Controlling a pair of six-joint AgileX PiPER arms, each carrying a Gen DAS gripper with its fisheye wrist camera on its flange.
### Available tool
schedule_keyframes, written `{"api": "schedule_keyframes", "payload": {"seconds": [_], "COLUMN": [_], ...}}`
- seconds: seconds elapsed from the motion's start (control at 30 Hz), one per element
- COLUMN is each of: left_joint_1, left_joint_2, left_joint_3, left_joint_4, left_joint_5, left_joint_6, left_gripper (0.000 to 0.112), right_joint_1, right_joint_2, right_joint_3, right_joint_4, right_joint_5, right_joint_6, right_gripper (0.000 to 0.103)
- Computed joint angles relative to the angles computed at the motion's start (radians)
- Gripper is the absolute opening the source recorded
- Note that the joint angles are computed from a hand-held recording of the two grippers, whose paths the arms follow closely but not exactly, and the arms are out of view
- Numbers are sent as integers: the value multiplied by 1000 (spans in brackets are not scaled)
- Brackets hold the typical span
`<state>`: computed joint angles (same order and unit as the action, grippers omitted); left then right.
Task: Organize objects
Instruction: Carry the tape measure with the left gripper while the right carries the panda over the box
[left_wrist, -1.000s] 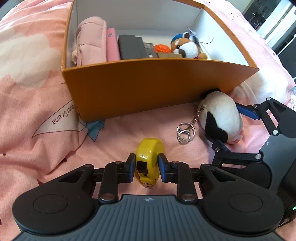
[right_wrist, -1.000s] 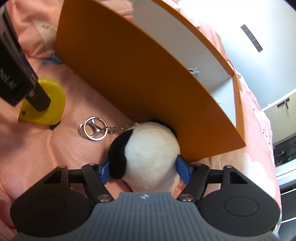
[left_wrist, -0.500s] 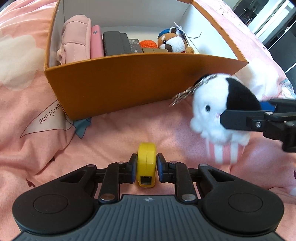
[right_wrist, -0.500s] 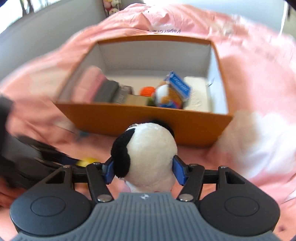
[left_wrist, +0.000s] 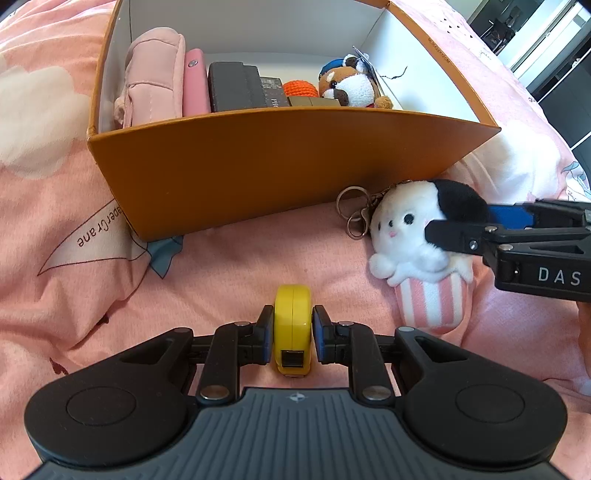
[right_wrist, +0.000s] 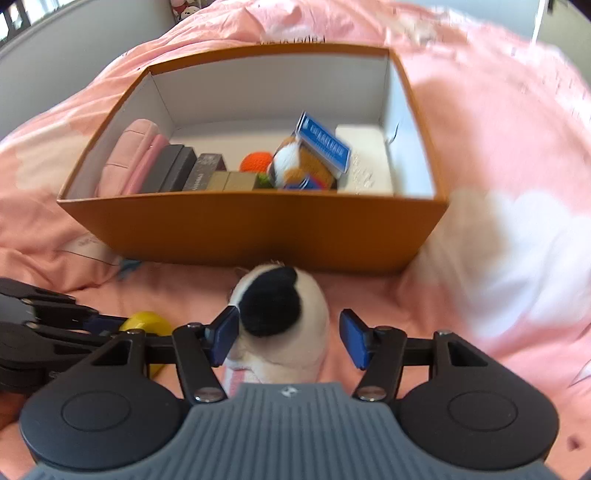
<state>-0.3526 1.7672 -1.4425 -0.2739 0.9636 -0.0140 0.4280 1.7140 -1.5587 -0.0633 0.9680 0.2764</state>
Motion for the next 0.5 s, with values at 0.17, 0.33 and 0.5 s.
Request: {"api": "schedule_keyframes", "payload": {"seconds": [0.17,0.33,0.5], "left_joint_1": [7,6,3], "left_joint_2": [2,12,6], "left_joint_3": [3,-3,-1], "left_joint_4": [-13,-17,-11], "left_joint_5": [1,8,5], "left_joint_6": [0,-6,-11], "left_gripper": [24,23,23], "right_joint_1": [-55,-22,31], "right_joint_2": [41,68,69], "right_joint_3": [-12,-48,-53], "right_joint_4": [142,97,15], "right_joint_5": [-6,8,17], "right_joint_6": [-64,-45,-3], "right_gripper": [59,61,62]}}
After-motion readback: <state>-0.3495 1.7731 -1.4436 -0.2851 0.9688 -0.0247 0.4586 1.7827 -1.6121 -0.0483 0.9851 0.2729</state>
